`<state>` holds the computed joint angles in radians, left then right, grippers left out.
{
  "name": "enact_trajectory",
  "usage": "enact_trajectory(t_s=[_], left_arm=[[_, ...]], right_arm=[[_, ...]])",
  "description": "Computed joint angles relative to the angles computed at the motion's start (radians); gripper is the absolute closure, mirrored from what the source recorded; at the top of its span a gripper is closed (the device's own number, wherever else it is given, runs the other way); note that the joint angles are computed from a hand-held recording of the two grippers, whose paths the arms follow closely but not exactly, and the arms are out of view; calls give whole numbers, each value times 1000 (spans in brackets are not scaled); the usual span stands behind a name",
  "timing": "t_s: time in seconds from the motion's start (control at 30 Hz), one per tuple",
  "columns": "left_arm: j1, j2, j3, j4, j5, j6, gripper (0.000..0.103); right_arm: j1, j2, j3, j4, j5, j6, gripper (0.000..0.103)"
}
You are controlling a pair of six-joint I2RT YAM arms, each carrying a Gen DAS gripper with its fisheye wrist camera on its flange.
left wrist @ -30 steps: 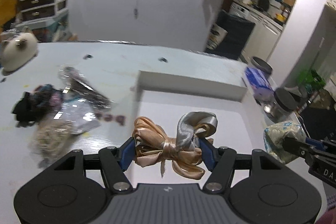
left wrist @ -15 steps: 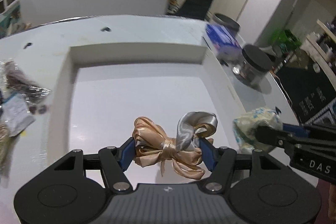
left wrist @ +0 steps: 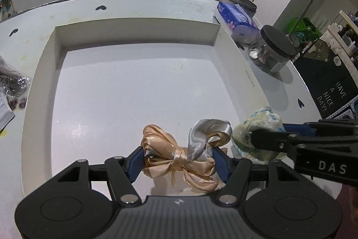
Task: Organize soft objects
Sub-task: 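Carry the satin bow and floral pouch with both tools into the white tray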
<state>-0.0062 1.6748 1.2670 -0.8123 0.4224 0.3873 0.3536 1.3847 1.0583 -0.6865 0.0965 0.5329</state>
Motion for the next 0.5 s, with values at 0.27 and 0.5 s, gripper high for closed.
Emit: enact_trajectory(t_s=[0.27,0.5], left_arm=[[-9,42,10,-2,-15,8,23],[35,19,5,-7,55,41,24]], right_arm=[[-48,14,-34,74,-78,33,57],[-32,-50,-24,81,-38,14,49]])
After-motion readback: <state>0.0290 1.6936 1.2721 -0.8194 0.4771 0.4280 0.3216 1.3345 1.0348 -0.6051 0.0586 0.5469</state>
